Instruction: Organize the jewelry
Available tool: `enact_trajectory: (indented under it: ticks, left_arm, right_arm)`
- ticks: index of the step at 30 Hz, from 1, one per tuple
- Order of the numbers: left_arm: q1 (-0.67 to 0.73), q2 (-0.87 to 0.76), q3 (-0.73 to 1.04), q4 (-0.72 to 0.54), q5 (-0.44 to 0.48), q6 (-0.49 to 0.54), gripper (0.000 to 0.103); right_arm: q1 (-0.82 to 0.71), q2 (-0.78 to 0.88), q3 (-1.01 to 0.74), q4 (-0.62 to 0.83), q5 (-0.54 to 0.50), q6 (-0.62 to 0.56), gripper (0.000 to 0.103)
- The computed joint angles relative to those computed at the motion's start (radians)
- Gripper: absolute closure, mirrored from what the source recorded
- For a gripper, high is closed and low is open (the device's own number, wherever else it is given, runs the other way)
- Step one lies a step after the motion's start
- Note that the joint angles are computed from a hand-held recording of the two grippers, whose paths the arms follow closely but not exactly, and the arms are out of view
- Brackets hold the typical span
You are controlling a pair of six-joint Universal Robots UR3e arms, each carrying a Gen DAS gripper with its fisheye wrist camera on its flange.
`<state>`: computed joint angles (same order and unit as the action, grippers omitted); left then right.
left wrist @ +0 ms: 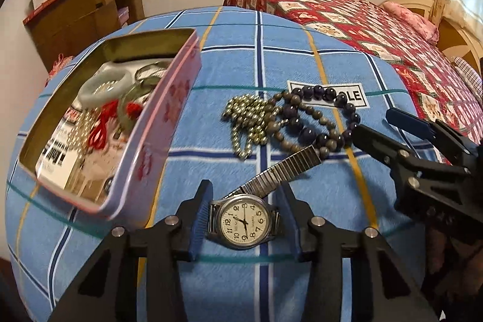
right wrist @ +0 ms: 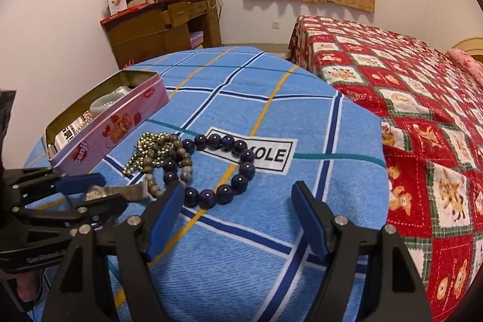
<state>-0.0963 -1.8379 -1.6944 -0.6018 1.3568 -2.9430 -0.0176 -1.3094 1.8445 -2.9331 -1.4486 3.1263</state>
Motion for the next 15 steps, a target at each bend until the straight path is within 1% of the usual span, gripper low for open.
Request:
enact_trajectory:
  ticks: [3, 7, 9, 12, 15]
  left_arm:
    - [0.014, 0.017, -0.038, 0.031, -0.018, -0.010, 0.058]
    - [0.015, 0.024, -0.040, 0.019, -0.020, -0.003, 0.058]
    - [0.025, 0.042, -0.053, 0.001, -0.038, 0.008, 0.058]
    - [0.044, 0.067, -0.084, 0.003, -0.062, 0.022, 0.058]
    - [0.042, 0.068, -0.095, 0.021, -0.061, 0.037, 0.058]
  right_arm:
    - [0.009, 0.002, -0.002, 0.001, -0.009, -0.004, 0.027]
    - [0.010, -0.001, 0.000, 0.003, -0.008, -0.006, 0.027]
    - [0.008, -0.003, 0.003, 0.002, -0.004, -0.004, 0.027]
    - [0.008, -0.002, 0.004, 0.002, -0.001, -0.001, 0.027]
    - [0.015, 0.001, 0.001, 0.005, -0.008, -0.003, 0.027]
